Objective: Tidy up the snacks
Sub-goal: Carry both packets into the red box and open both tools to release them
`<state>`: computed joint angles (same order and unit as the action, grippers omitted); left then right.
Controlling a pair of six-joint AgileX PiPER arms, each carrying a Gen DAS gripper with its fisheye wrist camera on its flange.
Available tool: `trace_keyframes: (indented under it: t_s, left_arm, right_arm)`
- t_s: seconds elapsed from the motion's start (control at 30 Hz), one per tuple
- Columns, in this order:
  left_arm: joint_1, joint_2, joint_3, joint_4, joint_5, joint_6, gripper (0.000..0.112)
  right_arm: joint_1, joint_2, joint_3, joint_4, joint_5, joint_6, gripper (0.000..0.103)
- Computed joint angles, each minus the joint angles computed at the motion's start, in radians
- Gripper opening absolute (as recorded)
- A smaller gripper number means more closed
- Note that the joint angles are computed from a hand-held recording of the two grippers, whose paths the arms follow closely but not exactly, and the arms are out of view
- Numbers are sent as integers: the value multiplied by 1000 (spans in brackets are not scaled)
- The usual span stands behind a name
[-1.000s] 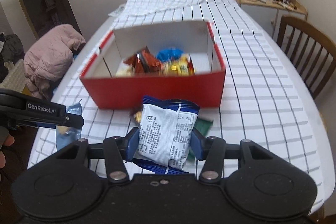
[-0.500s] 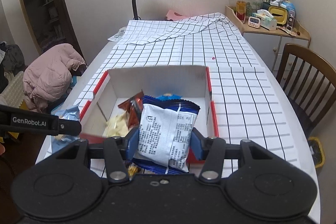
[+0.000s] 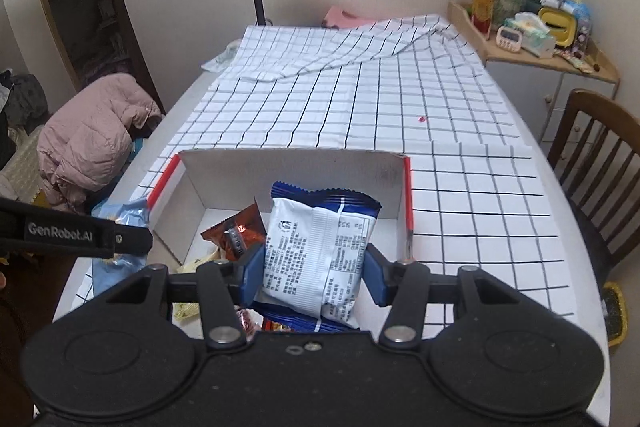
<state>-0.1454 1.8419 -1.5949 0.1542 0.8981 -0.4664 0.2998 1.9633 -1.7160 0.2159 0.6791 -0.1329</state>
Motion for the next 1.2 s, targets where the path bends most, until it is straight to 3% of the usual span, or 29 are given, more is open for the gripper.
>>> trace_keyframes:
  t_s: [0.1, 0.67, 1.0, 1.2]
  left_arm:
    - [9, 69, -60, -6, 32, 7, 47]
    - [18, 334, -312, -11, 149, 36, 48]
    - [24, 377, -338, -23, 167, 38, 48]
    - [23, 365, -318, -26, 158, 30, 54]
  right_arm:
    - [-10, 89, -120, 22, 81, -25, 51]
    - [14, 440, -602, -32, 352, -83, 50]
    - [5, 474, -667, -4, 407, -111, 50]
    - [4, 437, -603, 2, 375, -113, 50]
